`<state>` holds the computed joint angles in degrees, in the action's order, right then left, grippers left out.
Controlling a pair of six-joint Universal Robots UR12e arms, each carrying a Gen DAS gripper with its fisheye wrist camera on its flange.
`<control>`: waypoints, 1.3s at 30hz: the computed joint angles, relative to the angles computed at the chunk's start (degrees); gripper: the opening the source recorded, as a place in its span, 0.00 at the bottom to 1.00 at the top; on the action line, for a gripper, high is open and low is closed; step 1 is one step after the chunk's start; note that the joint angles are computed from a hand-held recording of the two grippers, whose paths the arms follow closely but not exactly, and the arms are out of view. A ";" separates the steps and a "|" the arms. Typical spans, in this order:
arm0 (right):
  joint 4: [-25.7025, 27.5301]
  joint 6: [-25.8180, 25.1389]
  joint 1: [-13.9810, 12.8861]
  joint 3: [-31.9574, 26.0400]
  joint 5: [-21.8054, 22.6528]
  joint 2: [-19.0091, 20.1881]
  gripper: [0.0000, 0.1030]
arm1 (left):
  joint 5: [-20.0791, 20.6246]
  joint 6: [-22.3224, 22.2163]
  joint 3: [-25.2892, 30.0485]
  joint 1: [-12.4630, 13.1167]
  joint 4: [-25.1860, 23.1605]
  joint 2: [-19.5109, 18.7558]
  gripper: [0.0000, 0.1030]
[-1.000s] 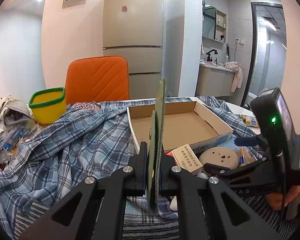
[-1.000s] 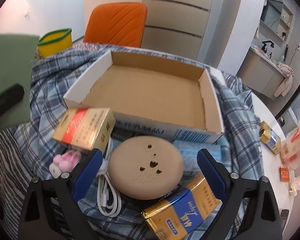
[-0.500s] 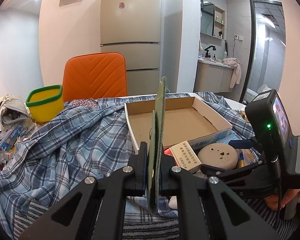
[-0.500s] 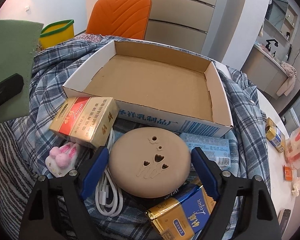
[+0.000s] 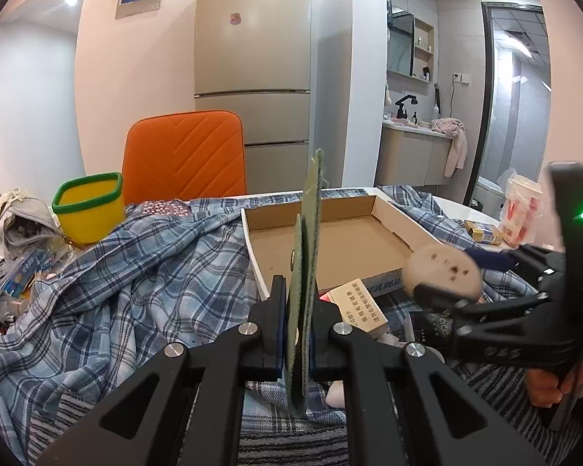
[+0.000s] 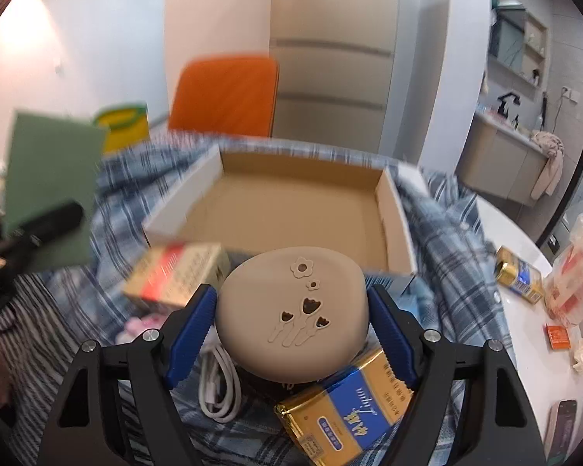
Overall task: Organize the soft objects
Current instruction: 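Grasp the round beige heart-cutout pad with the right tool and lift it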
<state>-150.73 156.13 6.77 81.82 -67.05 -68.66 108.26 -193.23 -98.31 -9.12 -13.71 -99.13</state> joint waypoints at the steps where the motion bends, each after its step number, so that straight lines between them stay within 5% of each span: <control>1: -2.25 0.89 -0.35 0.74 1.18 -0.28 0.79 | 0.15 0.20 -0.03 -0.08 0.30 -0.01 0.07; 13: -18.86 4.12 -1.69 4.94 8.04 -1.96 0.79 | 2.29 5.82 -0.92 -1.60 8.79 0.24 0.07; 27: -25.33 12.89 -1.41 -3.71 6.12 0.40 0.79 | 5.62 9.43 6.50 -1.60 14.17 -3.52 0.07; 39: -21.79 16.22 -0.05 -12.96 1.67 5.78 0.79 | 5.07 8.83 13.90 -0.61 10.85 -7.85 0.07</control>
<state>-172.52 172.35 6.72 68.86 -65.38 -62.88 113.34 -184.40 -84.41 -9.73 -2.87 -106.98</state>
